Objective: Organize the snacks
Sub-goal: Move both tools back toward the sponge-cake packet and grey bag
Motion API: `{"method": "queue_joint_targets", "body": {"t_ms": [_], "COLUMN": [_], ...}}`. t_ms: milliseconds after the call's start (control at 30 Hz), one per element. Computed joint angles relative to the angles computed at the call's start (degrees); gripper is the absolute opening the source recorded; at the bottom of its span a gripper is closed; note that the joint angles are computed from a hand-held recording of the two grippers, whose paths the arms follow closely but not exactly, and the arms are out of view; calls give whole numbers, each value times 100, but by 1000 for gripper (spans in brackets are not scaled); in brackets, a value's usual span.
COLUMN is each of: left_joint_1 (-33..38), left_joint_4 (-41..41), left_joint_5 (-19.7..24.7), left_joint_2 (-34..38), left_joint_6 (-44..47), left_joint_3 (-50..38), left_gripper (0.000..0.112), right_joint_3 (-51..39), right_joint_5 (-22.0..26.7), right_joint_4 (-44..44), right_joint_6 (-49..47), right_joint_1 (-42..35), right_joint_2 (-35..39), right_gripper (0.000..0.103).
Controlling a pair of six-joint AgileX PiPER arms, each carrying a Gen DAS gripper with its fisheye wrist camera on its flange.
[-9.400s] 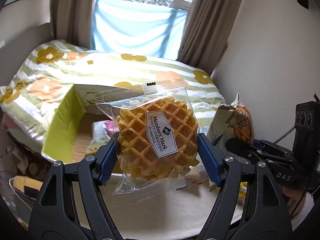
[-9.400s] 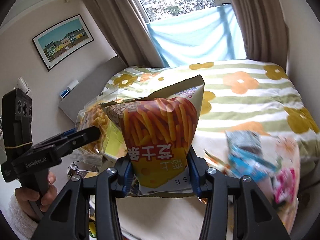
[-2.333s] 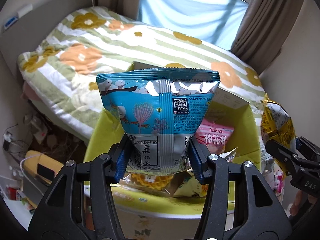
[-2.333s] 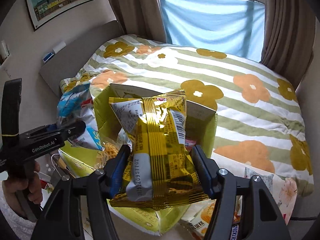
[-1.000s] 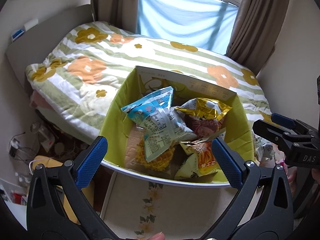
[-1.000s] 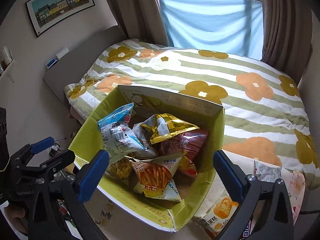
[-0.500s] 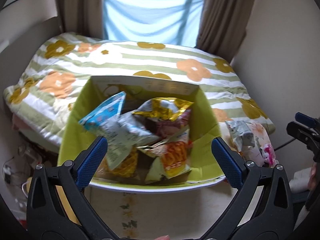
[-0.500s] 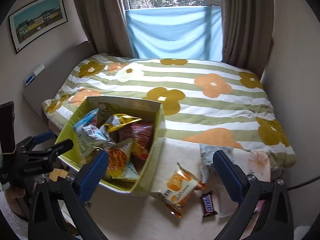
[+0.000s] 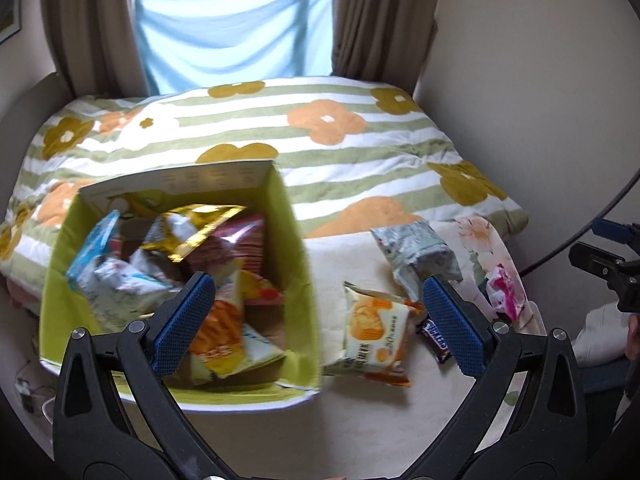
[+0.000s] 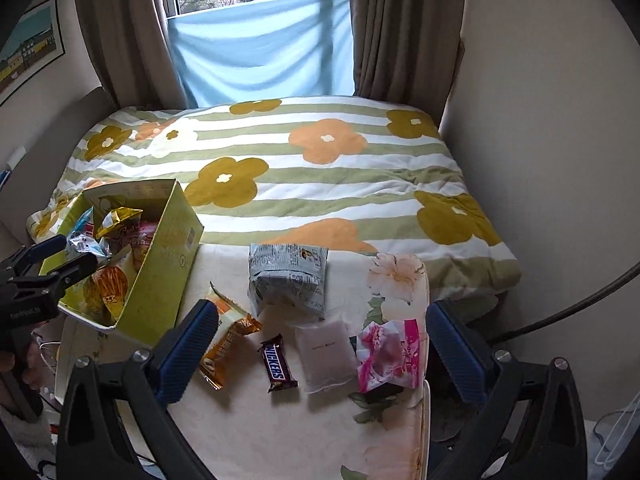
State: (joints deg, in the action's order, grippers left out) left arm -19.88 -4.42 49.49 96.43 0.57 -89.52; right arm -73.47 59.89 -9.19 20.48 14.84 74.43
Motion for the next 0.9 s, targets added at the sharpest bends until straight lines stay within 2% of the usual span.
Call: {"method": "queue_joint_targets", "body": {"t_ms": [167,367,600,733,900], "left_joint_1": [-789,-1402,-1714,-1872,-2097], "left_joint_4": [676,1150,1668,2194,2757], "left_joint_5": [92,171,303,535,834], "left_joint_2": [399,871,1518,1989,2398], "left_joint_6": [-693,-1163,-1666,-2087,-2129], "left_joint_3": [-156,-213,-330,-535,-843], "left_gripper": [103,103,103,103,103], "right_joint_3": [186,-45,-708,-1008,-1256], "right_joint_5": [-324,-521,-353,-219,-223], "right_joint_4": [975,2202,2798,3112,3298], "right_joint_6": [-1338,-2886,-4188,-4730,-5436], "right_joint_1": [-833,-1572,-1790,-1900,-1864], "right_joint_2": [340,1198,2380,2941,3393], "right_gripper": [103,103,103,103,103]}}
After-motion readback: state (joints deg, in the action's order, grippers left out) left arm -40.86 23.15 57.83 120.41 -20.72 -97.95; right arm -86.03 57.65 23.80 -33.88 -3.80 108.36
